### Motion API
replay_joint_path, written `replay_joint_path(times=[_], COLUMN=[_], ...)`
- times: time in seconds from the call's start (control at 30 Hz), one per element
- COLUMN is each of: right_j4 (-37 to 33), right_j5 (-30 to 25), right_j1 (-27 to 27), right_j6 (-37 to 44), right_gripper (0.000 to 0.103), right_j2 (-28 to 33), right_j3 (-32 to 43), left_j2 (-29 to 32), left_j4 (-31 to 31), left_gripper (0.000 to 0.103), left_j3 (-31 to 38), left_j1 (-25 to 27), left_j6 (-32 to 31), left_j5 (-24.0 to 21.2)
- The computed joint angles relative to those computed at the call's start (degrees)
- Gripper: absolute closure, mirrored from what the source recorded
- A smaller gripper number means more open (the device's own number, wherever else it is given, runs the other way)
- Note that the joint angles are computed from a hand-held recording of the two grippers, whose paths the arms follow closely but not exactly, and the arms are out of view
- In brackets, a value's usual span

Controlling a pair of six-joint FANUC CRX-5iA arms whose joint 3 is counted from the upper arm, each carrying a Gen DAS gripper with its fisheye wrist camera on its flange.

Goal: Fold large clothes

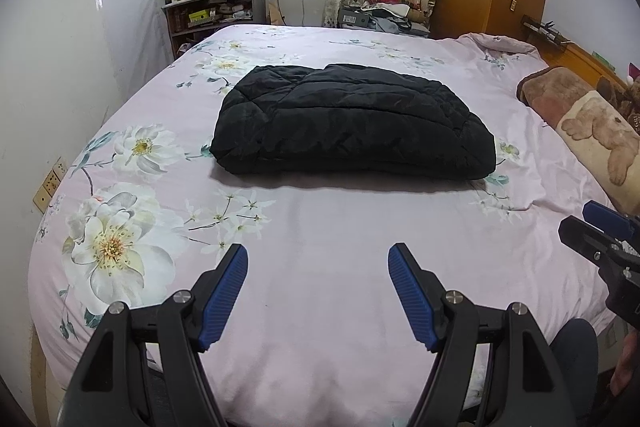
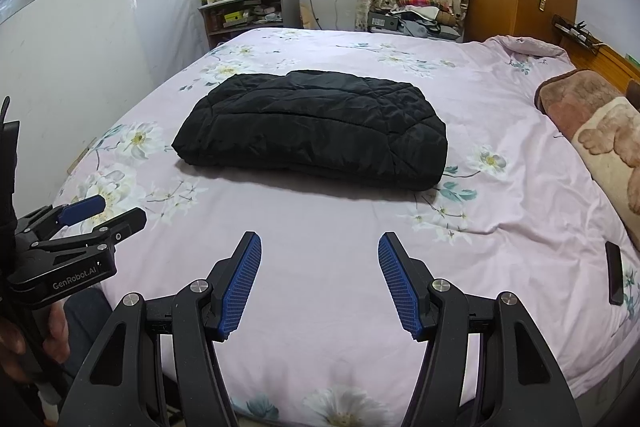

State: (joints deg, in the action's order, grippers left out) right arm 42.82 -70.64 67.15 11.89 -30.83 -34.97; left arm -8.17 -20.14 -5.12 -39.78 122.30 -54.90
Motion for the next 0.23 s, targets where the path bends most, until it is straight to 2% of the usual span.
replay_joint_path(times=[0.23], right_j4=[0.3], right_j5=[-0.4], right_j1=[0.4], right_j6=[-0.3], right_gripper=[0.042], right_j2=[-0.5], right_j3=[-0.1], left_j2=[0.1], left_j4=[-1.2], left_gripper=[0.028], left_j3=[0.4], left_j1=[-1.2], left_j6=[1.8], left_j5=[-0.2])
